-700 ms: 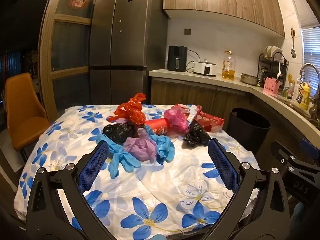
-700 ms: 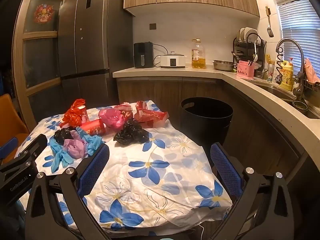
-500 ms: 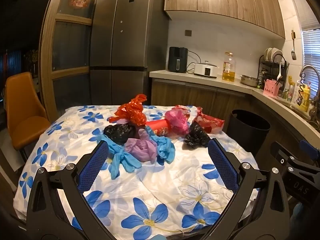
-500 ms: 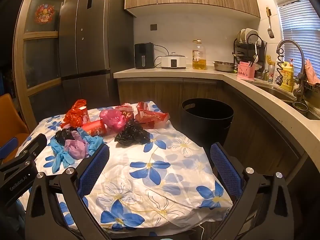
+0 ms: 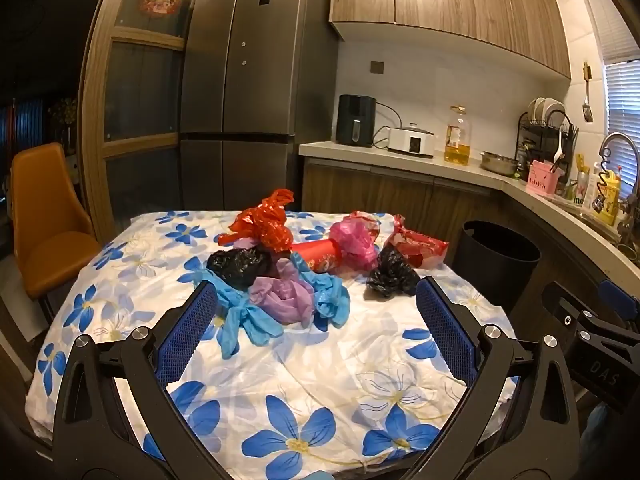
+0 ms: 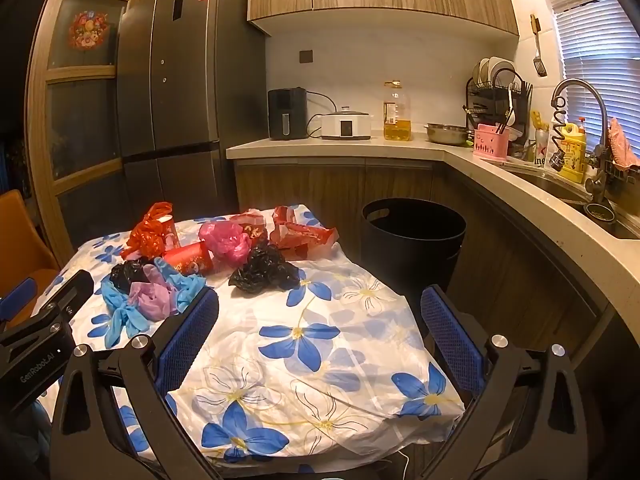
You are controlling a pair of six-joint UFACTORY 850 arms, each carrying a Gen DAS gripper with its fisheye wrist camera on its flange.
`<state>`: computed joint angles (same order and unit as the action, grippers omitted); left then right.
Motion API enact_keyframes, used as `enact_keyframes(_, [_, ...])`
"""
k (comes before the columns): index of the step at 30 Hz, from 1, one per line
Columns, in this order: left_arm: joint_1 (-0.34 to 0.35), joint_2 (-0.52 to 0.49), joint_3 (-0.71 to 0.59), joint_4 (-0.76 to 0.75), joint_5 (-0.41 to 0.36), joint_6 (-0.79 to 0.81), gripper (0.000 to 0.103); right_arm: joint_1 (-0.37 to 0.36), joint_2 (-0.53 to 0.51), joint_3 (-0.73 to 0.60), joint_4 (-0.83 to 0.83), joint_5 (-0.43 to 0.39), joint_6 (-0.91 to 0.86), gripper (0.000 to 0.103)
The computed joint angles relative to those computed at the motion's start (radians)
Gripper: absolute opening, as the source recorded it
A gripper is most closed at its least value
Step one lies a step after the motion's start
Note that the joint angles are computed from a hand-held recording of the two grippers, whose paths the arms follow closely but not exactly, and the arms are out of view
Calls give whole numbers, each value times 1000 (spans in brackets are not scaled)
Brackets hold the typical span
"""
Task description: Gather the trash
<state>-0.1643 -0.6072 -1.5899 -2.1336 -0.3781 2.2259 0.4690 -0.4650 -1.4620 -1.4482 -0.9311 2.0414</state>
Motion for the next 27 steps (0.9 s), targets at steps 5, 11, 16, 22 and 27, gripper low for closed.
enact_keyframes(5, [2, -4, -4, 5, -4, -5, 98, -1, 13, 18, -12, 3, 18, 98])
enact_keyframes(11, [2, 4, 2, 0, -3, -2, 98, -1, 13, 16, -12, 3, 16, 98])
enact_keyframes(16, [3, 5, 1, 3, -3, -6, 98, -1, 12, 17, -14, 2, 20, 98])
enact_keyframes(22, [4, 5, 2, 1, -6, -5, 98, 0, 12, 18, -15, 2, 21, 98])
enact_keyframes(27, [0, 13, 7, -11, -2, 1, 98, 0, 13, 14, -13, -3, 19, 98])
